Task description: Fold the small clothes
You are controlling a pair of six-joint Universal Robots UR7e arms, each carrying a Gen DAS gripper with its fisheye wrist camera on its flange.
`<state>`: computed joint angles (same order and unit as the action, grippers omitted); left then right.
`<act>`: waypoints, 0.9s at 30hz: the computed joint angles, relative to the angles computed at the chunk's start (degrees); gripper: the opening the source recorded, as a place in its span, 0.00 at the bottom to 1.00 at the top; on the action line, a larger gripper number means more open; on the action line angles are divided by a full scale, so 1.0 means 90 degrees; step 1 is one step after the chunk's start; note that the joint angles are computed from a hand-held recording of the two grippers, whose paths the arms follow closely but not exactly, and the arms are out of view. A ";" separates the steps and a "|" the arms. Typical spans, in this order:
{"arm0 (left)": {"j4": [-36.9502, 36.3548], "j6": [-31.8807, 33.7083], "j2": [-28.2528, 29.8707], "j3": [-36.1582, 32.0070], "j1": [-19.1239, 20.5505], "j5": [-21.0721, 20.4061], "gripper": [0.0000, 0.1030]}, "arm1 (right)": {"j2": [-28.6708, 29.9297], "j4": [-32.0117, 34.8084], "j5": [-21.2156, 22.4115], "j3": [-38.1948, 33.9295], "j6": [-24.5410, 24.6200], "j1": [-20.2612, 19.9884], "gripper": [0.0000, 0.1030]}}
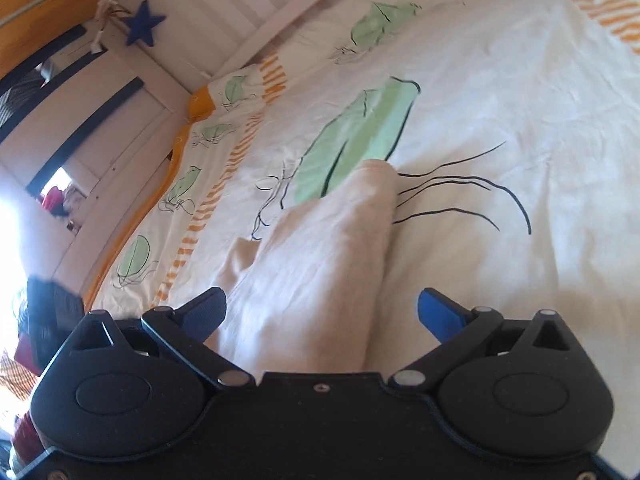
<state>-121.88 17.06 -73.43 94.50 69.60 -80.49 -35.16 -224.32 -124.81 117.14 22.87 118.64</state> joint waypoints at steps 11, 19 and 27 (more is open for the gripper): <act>0.0906 -0.0475 0.0370 -0.0399 0.0286 -0.0491 0.99 | 0.0118 0.0028 0.1717 -0.0165 -0.0098 -0.0942 1.00; 0.0507 -0.0455 0.0451 -0.0220 0.0214 -0.0529 0.99 | 0.0171 0.0134 0.2598 -0.0354 -0.0094 -0.1241 1.00; 0.0208 -0.0180 0.0289 0.0140 -0.0081 0.0074 0.83 | 0.0056 0.0783 0.2004 -0.0414 -0.0205 -0.1073 0.47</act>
<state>-120.01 15.44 -70.83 95.76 68.88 -79.83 -34.65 -217.27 -106.77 113.42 21.03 108.98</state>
